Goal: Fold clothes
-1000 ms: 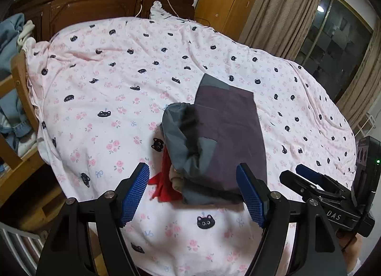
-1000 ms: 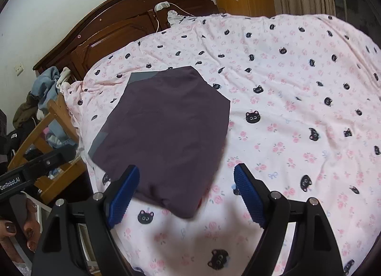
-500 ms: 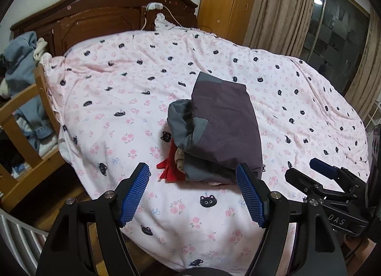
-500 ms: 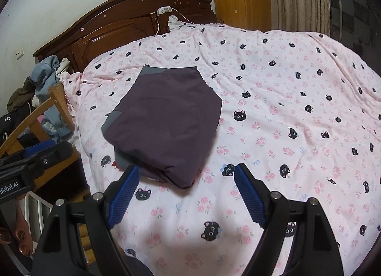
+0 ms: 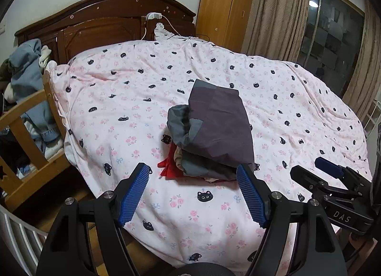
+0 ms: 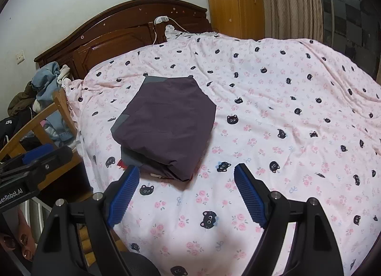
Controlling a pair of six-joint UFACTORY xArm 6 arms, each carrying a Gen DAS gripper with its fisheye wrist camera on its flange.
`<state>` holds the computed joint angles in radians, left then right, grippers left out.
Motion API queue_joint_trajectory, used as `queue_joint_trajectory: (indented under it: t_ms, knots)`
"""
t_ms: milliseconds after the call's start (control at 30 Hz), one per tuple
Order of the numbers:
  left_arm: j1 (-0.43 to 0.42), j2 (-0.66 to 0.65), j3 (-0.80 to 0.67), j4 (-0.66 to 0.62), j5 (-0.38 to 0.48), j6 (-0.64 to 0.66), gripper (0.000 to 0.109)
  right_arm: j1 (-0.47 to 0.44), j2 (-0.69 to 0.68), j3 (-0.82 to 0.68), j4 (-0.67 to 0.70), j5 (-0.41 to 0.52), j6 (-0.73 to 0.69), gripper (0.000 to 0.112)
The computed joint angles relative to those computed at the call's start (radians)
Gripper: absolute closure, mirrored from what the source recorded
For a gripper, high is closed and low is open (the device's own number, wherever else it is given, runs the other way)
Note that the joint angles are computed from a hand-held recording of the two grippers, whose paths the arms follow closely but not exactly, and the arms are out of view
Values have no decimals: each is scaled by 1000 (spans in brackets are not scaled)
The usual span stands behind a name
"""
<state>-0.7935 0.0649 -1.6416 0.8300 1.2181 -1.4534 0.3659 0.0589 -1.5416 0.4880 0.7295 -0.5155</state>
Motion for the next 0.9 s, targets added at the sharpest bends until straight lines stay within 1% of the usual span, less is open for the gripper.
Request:
queue_joint_trajectory:
  t_ms: [333,667,900]
  knots:
    - [-15,7,-18,5,12,13,36,-9,-28,18,1,5,-4,29]
    - [-30,17,-39,7,37,18,36,-8,-72,46,-7,-11,-5,29]
    - [-61,32,-80,17,90,25,36,-5,-115,67,-45,0,49,29]
